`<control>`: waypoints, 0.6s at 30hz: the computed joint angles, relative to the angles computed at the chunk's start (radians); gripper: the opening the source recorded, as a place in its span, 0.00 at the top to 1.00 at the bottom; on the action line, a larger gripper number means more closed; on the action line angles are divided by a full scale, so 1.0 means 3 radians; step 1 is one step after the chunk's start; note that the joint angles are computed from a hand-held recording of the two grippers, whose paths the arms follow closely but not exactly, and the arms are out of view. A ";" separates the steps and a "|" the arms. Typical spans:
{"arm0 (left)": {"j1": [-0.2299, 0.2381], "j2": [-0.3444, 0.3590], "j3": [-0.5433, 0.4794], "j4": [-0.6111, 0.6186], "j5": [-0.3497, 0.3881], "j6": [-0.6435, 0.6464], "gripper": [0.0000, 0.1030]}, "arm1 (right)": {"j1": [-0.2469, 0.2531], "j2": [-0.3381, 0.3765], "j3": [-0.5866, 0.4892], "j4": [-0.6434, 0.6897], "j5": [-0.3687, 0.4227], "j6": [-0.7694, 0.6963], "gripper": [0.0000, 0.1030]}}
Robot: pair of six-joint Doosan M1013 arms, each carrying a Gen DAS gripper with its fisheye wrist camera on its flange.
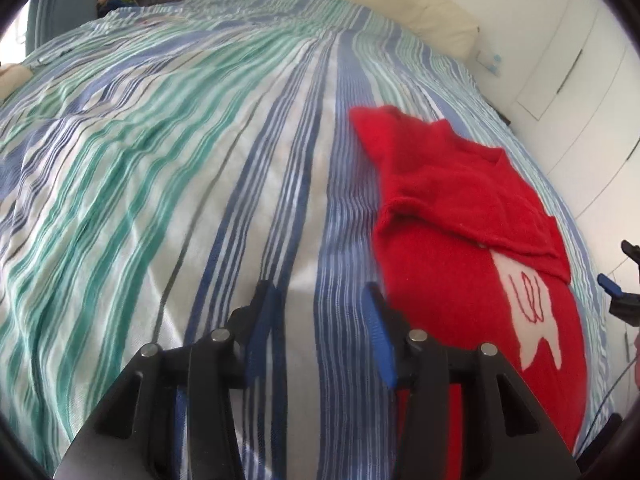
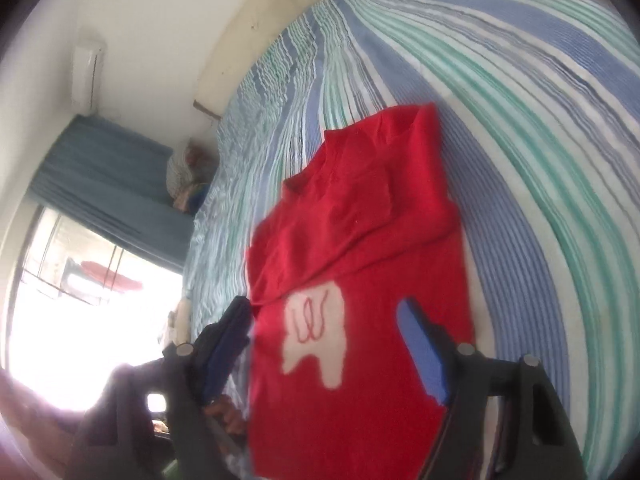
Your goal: Fold small clothes
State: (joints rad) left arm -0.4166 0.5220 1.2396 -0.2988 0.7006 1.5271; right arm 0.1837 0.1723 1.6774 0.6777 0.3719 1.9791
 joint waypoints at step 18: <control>0.0029 -0.0017 0.0172 -0.0349 -0.0267 0.0287 0.53 | 0.0083 0.0476 -0.0392 -0.1638 0.0160 0.2337 0.93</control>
State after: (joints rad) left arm -0.4078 0.5169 1.2912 -0.4036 0.6205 1.6132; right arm 0.2087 0.3150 1.5598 0.1865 0.4198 2.6801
